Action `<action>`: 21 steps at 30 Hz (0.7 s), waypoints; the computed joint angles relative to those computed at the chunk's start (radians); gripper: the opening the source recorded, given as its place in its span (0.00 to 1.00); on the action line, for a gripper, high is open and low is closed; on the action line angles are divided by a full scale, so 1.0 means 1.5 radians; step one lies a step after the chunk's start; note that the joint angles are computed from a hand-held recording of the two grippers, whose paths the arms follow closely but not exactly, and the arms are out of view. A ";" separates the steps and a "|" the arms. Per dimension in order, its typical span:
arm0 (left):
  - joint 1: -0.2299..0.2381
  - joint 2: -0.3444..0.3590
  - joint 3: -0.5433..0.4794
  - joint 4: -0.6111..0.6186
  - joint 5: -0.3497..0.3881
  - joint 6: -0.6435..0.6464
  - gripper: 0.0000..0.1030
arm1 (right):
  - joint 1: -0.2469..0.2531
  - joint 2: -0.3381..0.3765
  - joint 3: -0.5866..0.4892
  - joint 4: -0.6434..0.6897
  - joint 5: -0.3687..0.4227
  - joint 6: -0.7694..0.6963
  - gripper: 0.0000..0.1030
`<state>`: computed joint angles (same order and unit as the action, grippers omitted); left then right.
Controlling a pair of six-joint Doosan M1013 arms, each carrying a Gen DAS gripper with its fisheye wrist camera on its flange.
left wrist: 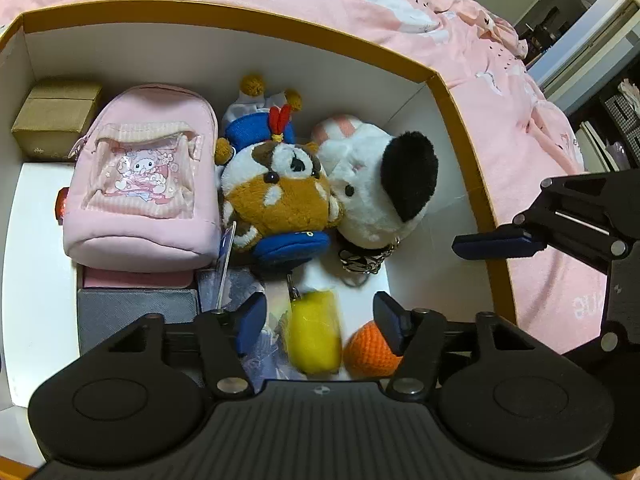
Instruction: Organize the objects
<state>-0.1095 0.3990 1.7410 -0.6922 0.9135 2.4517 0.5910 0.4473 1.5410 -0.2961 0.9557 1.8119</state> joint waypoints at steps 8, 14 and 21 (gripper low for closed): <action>0.005 -0.025 0.020 -0.041 -0.039 0.038 0.73 | 0.006 -0.012 0.009 -0.007 -0.011 0.026 0.66; 0.014 -0.081 0.076 -0.169 -0.146 0.164 0.73 | 0.016 -0.041 0.033 -0.025 -0.046 0.083 0.79; 0.030 -0.140 0.134 -0.394 -0.217 0.399 0.77 | 0.040 -0.091 0.082 -0.137 -0.131 0.284 0.87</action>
<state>-0.0647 0.1892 1.9422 -1.2839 0.5883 3.0504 0.6504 0.3113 1.6645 -0.5009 0.7588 2.2378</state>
